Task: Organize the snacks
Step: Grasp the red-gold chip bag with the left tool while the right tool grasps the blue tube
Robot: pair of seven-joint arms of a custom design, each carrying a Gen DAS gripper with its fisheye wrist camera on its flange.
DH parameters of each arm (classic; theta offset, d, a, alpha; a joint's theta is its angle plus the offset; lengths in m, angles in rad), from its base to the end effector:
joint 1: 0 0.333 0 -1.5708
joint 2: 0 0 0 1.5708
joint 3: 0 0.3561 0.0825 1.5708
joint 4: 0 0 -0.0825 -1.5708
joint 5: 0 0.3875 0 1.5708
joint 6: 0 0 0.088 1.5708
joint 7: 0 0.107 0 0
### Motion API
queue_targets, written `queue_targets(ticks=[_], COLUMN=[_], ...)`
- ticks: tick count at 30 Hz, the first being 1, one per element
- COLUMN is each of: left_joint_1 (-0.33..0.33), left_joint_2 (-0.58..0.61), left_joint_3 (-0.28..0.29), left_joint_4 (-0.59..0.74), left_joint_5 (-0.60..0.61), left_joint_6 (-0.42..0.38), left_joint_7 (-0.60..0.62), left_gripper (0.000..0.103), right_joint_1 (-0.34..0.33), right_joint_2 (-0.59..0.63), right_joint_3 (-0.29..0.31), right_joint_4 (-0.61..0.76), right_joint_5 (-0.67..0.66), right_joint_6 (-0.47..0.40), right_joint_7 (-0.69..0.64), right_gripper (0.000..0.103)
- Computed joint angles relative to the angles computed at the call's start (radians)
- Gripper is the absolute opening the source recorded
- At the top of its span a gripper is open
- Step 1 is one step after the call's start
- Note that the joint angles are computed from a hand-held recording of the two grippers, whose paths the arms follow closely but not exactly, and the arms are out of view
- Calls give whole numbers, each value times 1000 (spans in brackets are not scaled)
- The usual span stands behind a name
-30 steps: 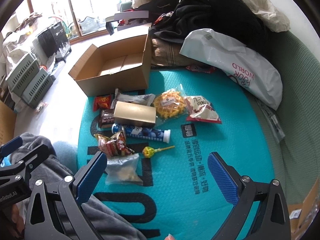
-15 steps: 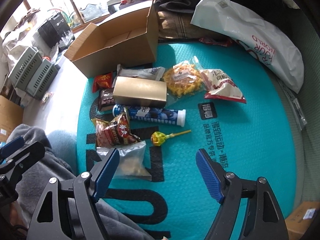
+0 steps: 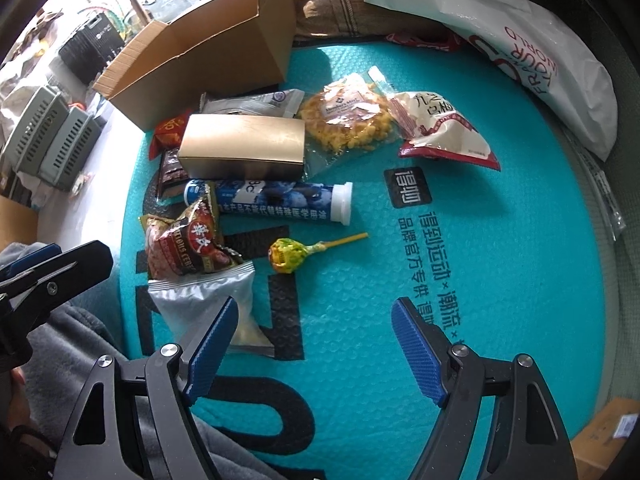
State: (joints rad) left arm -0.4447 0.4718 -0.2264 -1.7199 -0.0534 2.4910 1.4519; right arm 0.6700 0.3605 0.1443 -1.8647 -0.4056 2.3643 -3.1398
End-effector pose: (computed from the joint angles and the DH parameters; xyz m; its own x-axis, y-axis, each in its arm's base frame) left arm 0.5728 -0.4257 0.3852 -0.4724 -0.8629 0.1797 -0.8657 0.4159 -0.2786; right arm 0.4645 0.4730 0.3757 -0.4642 -0.8788 -0.1107 -0.8379 0.4762 -0.2667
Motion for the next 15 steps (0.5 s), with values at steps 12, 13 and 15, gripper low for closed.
queue_targets(ticks=[12, 13, 15], left_joint_1=[-74, -75, -78], left_joint_2=[163, 171, 184], left_joint_3=[39, 39, 43], left_joint_4=[186, 194, 207], left_joint_5=[60, 64, 72], left_joint_6=[-131, -139, -154], left_joint_7=[-88, -96, -111], left_gripper=[103, 103, 103], right_joint_1=[-29, -30, -34], right_joint_2=[-17, -15, -13], right_joint_3=[-1, -2, -3], right_joint_4=[-48, -44, -43], right_joint_5=[21, 19, 14], right_joint_6=[2, -3, -3], right_joint_7=[-22, -29, -45], right_gripper=[80, 80, 80])
